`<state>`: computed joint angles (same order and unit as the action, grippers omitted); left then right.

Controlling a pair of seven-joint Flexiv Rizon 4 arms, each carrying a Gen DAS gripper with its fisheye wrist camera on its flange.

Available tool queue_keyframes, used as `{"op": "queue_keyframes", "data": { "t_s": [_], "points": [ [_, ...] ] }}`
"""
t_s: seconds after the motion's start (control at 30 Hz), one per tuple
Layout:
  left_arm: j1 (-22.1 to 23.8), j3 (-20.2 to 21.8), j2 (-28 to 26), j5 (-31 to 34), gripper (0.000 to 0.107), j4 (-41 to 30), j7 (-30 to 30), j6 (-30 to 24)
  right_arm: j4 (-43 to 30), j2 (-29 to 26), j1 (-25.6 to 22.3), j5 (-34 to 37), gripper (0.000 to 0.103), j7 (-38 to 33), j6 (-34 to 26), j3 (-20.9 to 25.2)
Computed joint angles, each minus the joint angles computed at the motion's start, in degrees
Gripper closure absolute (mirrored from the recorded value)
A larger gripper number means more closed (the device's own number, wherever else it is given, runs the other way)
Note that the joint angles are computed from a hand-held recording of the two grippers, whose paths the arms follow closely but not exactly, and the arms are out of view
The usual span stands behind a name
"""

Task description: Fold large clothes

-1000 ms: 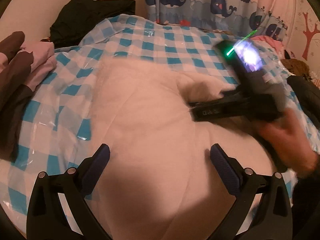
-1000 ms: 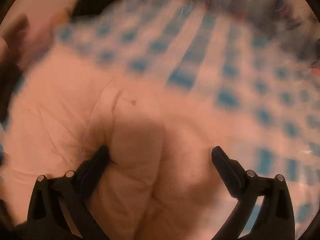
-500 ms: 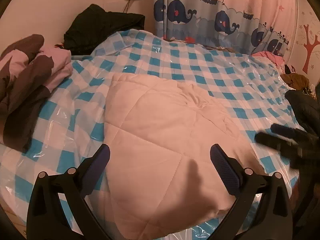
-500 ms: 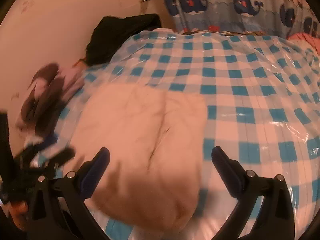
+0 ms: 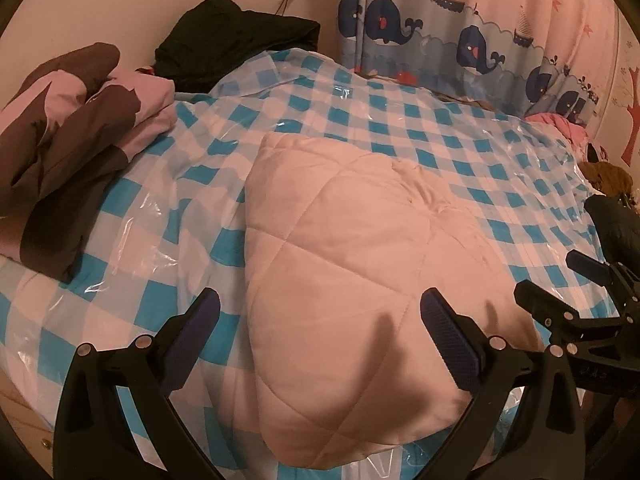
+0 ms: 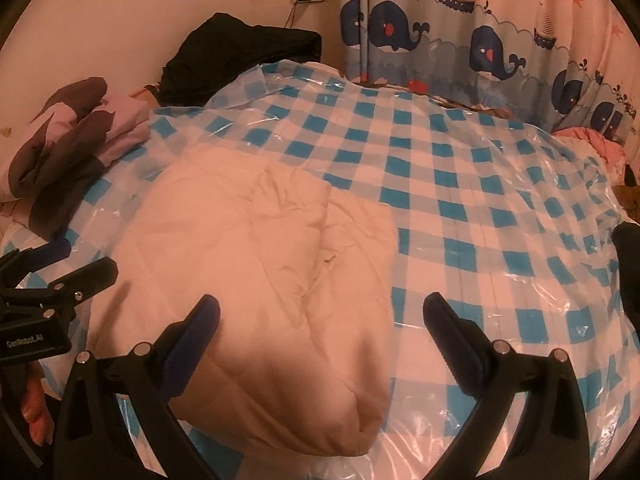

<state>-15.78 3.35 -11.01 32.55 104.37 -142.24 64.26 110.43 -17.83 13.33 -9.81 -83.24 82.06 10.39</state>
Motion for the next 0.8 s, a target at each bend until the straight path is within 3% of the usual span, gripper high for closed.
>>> {"op": "queue_keyframes", "data": {
  "t_s": [0.27,0.8],
  "points": [
    [0.29,-0.56,-0.68,-2.29,0.01,0.01,2.06,-0.73,-1.27,0.01,-1.63,3.77,0.005,-4.02,-3.67,3.19],
    [-0.43,-0.3,-1.53,-4.38,0.01,-0.42,4.4,-1.6,-1.78,0.38,-0.38,5.96,0.005,-5.85,-4.78,2.15]
  ]
}}
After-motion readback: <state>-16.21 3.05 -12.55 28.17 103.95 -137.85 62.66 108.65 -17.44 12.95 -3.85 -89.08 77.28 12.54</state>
